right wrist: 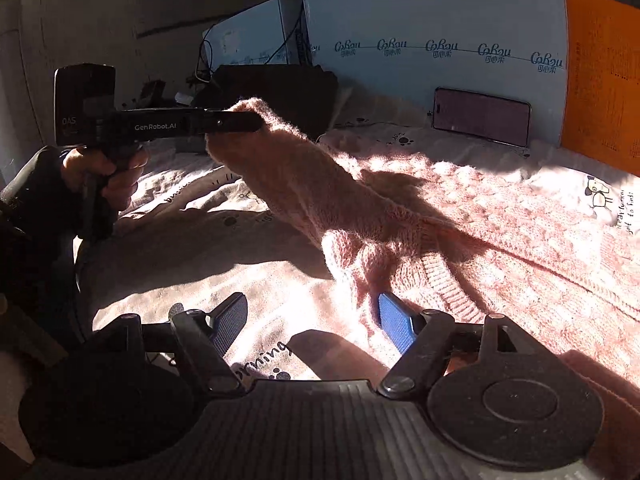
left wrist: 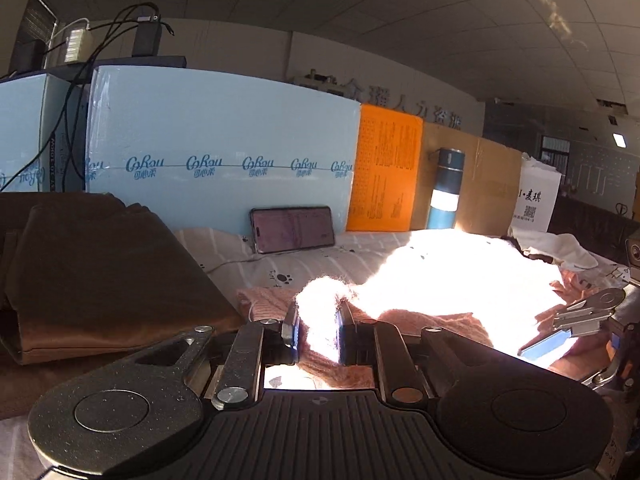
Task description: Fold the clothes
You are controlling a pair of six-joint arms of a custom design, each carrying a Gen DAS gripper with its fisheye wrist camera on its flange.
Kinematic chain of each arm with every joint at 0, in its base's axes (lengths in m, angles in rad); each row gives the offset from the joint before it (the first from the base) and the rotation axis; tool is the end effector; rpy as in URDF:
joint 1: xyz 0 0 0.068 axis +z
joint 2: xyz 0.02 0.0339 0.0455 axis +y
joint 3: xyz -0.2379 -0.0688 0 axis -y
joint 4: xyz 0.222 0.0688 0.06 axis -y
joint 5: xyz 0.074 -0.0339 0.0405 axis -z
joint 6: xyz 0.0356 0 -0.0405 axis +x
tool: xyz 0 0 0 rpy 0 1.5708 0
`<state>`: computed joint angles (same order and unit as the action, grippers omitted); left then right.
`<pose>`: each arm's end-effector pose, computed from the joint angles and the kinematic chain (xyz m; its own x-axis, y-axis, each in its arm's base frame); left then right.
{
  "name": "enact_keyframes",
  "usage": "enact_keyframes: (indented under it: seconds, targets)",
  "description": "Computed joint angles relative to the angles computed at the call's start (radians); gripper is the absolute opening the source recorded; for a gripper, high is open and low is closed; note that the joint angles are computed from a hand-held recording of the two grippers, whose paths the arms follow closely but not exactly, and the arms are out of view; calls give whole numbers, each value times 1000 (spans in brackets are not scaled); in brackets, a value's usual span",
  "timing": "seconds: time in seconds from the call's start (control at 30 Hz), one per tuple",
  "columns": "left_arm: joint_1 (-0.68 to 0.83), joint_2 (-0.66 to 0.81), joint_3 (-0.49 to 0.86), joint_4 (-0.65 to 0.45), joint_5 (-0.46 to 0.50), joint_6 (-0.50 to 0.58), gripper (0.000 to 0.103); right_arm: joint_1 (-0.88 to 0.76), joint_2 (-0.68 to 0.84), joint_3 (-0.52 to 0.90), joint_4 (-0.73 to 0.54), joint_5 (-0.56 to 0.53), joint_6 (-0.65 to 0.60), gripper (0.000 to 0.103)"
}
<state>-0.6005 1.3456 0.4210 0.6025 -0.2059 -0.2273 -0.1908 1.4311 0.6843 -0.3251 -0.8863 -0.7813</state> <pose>0.2118 -0.1362 0.1698 -0.3431 -0.0324 -0.9388 0.3241 0.9339 -0.1507 0.2377 -0.0178 0.1576 -0.4403 -0.3684 -0.8188 -0.7804 0.6080 0.1461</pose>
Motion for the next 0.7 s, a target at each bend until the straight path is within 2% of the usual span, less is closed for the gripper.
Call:
enact_keyframes:
  seconds: [0.1, 0.17, 0.23, 0.33, 0.43, 0.5, 0.53, 0.57, 0.63, 0.7]
  targets:
    - [-17, -22, -2, -38, -44, -74, 15, -79, -1, 26, -115, -92, -72, 72]
    - [-37, -1, 25, -64, -110, -88, 15, -137, 17, 62, -228, -152, -146, 72]
    - [-55, 65, 95, -130, -210, -85, 16, -180, 15, 69, -278, -172, -177, 75]
    - [-74, 210, 268, -317, -321, -59, 18, -211, -37, 12, -161, -131, -59, 75]
    - [-84, 302, 388, -463, -386, -44, 22, -211, -58, -31, -27, -48, 73, 76]
    - [-99, 320, 409, -471, -435, -24, 27, -199, -20, -32, 46, -13, 141, 77]
    - [-109, 322, 409, -459, -462, -10, 36, -190, 3, -24, 71, -3, 168, 79]
    - [-121, 321, 404, -438, -494, 3, 54, -180, 23, -17, 94, 4, 193, 82]
    - [-168, 294, 338, -293, -586, 62, 82, -171, 36, -1, 90, 10, 208, 83]
    - [-204, 259, 267, -144, -616, 135, 85, -229, 48, 49, -42, -96, 99, 83]
